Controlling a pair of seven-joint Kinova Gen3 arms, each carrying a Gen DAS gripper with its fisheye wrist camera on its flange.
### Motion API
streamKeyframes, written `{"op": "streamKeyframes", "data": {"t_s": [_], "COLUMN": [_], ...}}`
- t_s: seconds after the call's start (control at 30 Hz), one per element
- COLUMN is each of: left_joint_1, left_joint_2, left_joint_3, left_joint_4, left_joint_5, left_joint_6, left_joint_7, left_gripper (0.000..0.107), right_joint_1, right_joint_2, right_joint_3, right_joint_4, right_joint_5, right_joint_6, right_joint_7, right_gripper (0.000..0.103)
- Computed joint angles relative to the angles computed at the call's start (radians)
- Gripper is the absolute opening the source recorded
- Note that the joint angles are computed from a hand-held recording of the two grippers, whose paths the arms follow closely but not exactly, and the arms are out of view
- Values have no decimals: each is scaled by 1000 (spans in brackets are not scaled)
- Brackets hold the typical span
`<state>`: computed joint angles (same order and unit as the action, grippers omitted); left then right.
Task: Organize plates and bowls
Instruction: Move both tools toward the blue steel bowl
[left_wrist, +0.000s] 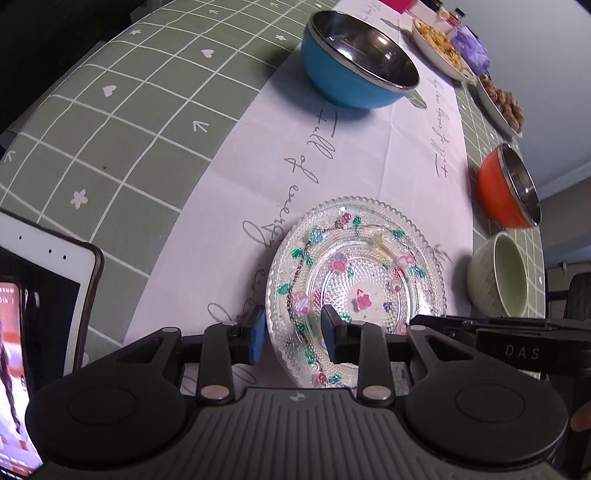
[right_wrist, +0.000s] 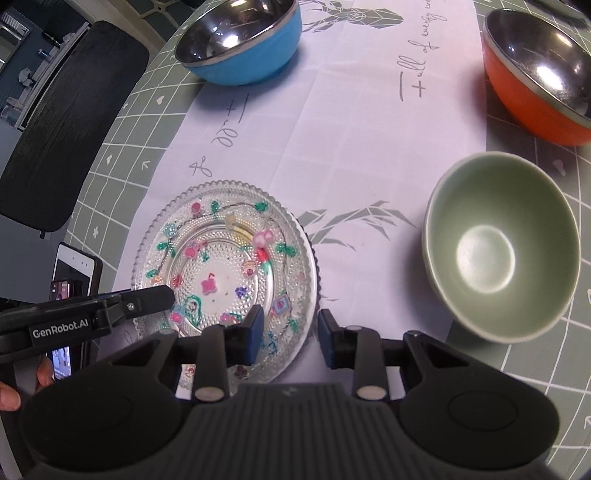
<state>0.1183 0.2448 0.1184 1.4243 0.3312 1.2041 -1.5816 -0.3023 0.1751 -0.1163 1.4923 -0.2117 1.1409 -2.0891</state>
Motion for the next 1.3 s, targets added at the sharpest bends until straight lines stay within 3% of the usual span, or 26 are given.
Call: {"op": "streamKeyframes", "data": {"t_s": [0.17,0.33,0.5,0.67,0.83,1.1,1.3], "left_joint_1": [8,36,31,41,62,111,125], "left_joint_2": [-15,-72,-87,-70,-19,105,167], "left_joint_3": [1,-5,0,7,5,-10,-14], "left_joint_4": [-14,9,-18,-70,-154,-325,-384], "left_joint_5": [-22,-95,-75,-65,-98,-200,-237], "left_joint_6": [13,-76,-95,-121,-162,-136,-176], "left_joint_7": [-15,-14,-41,-45,1,127,132], "left_gripper": [39,51,53,53,53,53,49], "right_joint_1": [-22,-23,-9,-3,-5,-41,-55], "right_joint_2": [-18,-84,-140,-149,-97,49,140], "right_joint_3": [-5,-8,-3,-2,6,36,60], "right_joint_4": [5,61,92,50,-53,-242,-335], "right_joint_5": [51,73,78,134,200,293,309], "right_joint_6": [-6,-69,-104,-102,-72,-34,-48], "right_joint_7": [-1,23,39,-6,-67,-140,-167], "right_gripper": [37,47,47,47,47,47,46]}}
